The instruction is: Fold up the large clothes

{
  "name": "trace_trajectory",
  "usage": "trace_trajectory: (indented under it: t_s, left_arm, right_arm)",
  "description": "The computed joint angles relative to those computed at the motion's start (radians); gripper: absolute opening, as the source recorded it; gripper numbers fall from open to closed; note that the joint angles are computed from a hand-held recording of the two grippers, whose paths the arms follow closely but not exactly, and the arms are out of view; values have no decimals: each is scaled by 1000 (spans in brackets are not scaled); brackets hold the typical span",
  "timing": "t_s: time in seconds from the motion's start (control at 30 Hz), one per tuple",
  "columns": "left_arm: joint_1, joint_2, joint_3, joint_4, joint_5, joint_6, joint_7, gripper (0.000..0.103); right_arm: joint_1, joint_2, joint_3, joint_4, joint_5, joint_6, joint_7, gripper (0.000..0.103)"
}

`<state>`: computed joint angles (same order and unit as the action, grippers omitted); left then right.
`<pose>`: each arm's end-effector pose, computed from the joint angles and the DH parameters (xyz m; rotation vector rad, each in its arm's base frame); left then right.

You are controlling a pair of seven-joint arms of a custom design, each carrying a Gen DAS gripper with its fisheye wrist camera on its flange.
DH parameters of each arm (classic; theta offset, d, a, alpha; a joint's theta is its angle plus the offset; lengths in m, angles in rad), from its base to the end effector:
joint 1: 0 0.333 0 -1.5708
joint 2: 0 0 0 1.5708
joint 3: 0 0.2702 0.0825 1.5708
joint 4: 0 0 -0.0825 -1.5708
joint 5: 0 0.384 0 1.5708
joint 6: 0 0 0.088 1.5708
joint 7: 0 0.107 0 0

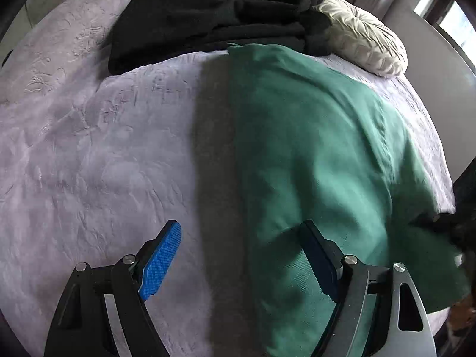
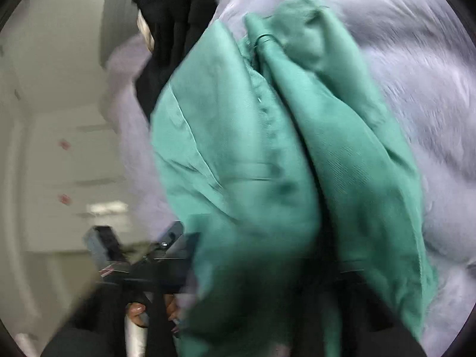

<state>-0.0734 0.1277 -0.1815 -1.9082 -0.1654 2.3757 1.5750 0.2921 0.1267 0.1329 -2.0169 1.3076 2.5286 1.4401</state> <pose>0.5954 -0.1539 0.4219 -1.9560 2.2831 -0.5543 0.5522 0.2373 0.3797 -1.2023 1.9010 0.6849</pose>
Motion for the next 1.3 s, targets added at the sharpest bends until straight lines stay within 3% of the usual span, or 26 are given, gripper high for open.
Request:
trace_trajectory:
  t_s: [0.07, 0.17, 0.27, 0.3, 0.33, 0.43, 0.53, 0.63, 0.77, 0.9, 1.0, 1.07, 1.17, 1.3]
  left_arm:
    - [-4, 1, -13, 11, -32, -7, 37, 83]
    - [-16, 2, -32, 8, -79, 26, 119, 83]
    - [-34, 45, -42, 46, -86, 7, 130, 85]
    - [-45, 56, -42, 52, -61, 12, 108, 93]
    - [-52, 62, -42, 50, -39, 25, 95, 95]
    - [-56, 70, -46, 53, -20, 0, 84, 96]
    - [-45, 31, -42, 34, -27, -34, 93, 96]
    - [-39, -40, -29, -19, -22, -42, 121, 96]
    - [-30, -80, -5, -44, -49, -69, 148, 96]
    - [-30, -136, 10, -97, -106, -98, 173, 96]
    - [-45, -171, 11, -159, -109, -136, 169, 96]
    - [-54, -203, 14, -221, -114, -120, 179, 96]
    - [-63, -247, 32, -292, -159, -102, 177, 96]
    - [-70, -256, 43, -298, -160, -109, 163, 96]
  right_arm:
    - [-26, -51, 39, -28, 121, 52, -116, 8]
    - [22, -151, -7, -95, 235, 117, -236, 7]
    - [38, -195, -28, -151, 140, 157, -170, 7]
    - [39, -202, -36, -182, 107, 166, -122, 7]
    - [39, -201, -42, -203, 76, 173, -82, 7]
    - [31, -158, -60, -230, -10, 142, 37, 8]
    - [24, -155, -59, -237, 47, 134, 34, 11]
    - [18, -210, -56, -258, -155, 123, 170, 19]
    - [17, -292, -59, -295, -371, 100, 315, 20]
    - [43, -392, -68, -351, -420, 129, 349, 20]
    - [69, -367, -63, -305, -452, 154, 353, 20]
    - [88, -363, -51, -283, -481, 168, 346, 20]
    - [103, -356, -45, -247, -530, 132, 349, 20]
    - [78, -357, -11, -238, -743, 39, 463, 20]
